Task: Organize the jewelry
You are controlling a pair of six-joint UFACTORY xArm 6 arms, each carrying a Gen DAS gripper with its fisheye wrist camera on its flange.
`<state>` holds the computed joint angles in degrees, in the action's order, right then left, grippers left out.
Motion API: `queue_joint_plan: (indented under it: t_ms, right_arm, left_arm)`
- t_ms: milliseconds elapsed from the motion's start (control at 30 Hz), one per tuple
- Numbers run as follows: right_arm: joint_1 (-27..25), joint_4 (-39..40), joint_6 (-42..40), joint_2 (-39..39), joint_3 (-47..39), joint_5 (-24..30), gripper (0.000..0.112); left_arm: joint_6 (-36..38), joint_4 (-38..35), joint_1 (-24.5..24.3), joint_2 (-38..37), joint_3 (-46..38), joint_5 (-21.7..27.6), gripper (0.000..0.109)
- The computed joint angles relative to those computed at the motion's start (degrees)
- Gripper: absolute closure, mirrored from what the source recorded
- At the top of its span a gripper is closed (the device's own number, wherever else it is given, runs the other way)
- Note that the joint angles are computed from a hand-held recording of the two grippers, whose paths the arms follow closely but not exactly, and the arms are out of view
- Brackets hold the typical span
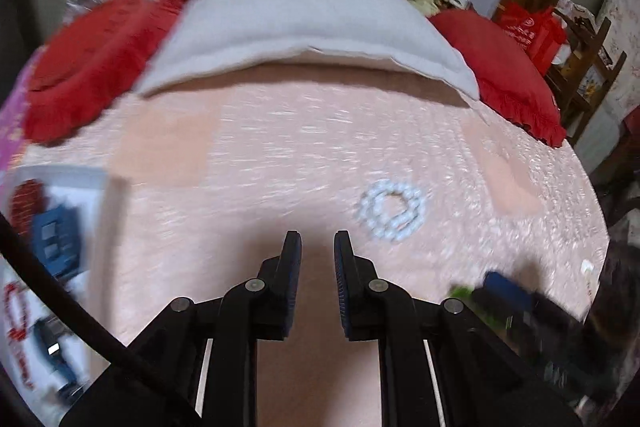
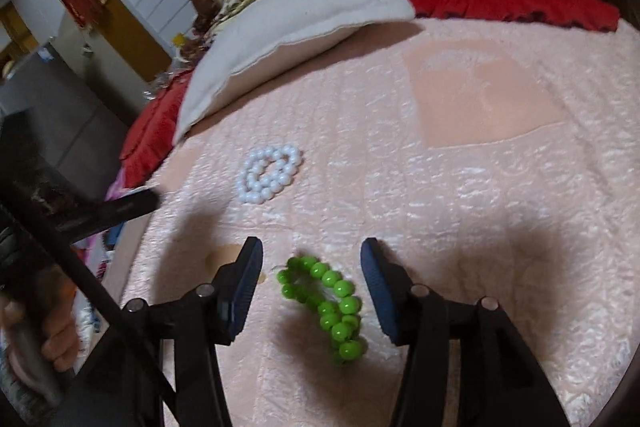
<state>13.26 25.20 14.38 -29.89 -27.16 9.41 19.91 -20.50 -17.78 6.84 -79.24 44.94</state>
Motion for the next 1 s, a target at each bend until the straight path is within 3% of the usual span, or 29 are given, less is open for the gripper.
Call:
queue_joint_plan:
  t_ms: [133,233,367,433,500,567,733,867,900,1000]
  right_arm:
    - [0.6,14.0,-12.1,-0.2,-0.7,1.1,0.058]
    - [0.3,19.7,-17.2,-0.5,-0.9,2.3,0.058]
    - [0.3,19.2,-16.9,-0.4,-1.1,2.7,0.058]
    - [0.2,18.9,-16.6,-0.5,-1.0,2.9,0.058]
    - [0.3,19.0,-16.7,-0.5,-1.0,2.9,0.059]
    - [0.1,18.6,-16.7,-0.5,-1.1,3.1,0.059]
    - [0.0,21.3,-18.8,-0.9,-0.8,3.4,0.062]
    - [-1.8,39.9,-32.9,-1.3,-1.5,6.4,0.062]
    - [-2.7,44.0,-35.5,-1.5,-1.5,7.5,0.068]
    - [-3.6,49.9,-39.8,-1.6,-1.4,8.5,0.071]
  left_arm:
    - [-0.5,0.0,-2.3,8.4,-9.0,3.5,0.089]
    - [-0.2,1.5,-3.7,12.3,-12.9,3.9,0.089]
    - [1.7,1.5,-4.8,13.4,-13.4,2.4,0.084]
    - [1.6,3.1,-5.3,13.8,-14.3,5.0,0.085]
    - [1.6,6.9,-6.3,12.1,-11.8,3.1,0.096]
    - [1.8,7.9,-6.8,9.6,-8.6,2.7,0.095]
    - [4.4,2.8,-4.3,1.5,0.6,2.9,0.096]
    - [7.3,-0.4,-1.3,-6.5,8.7,2.3,0.096]
    - [8.4,-1.6,-0.3,-8.6,10.8,2.3,0.096]
    - [10.7,-5.5,1.9,-13.3,15.2,3.4,0.096]
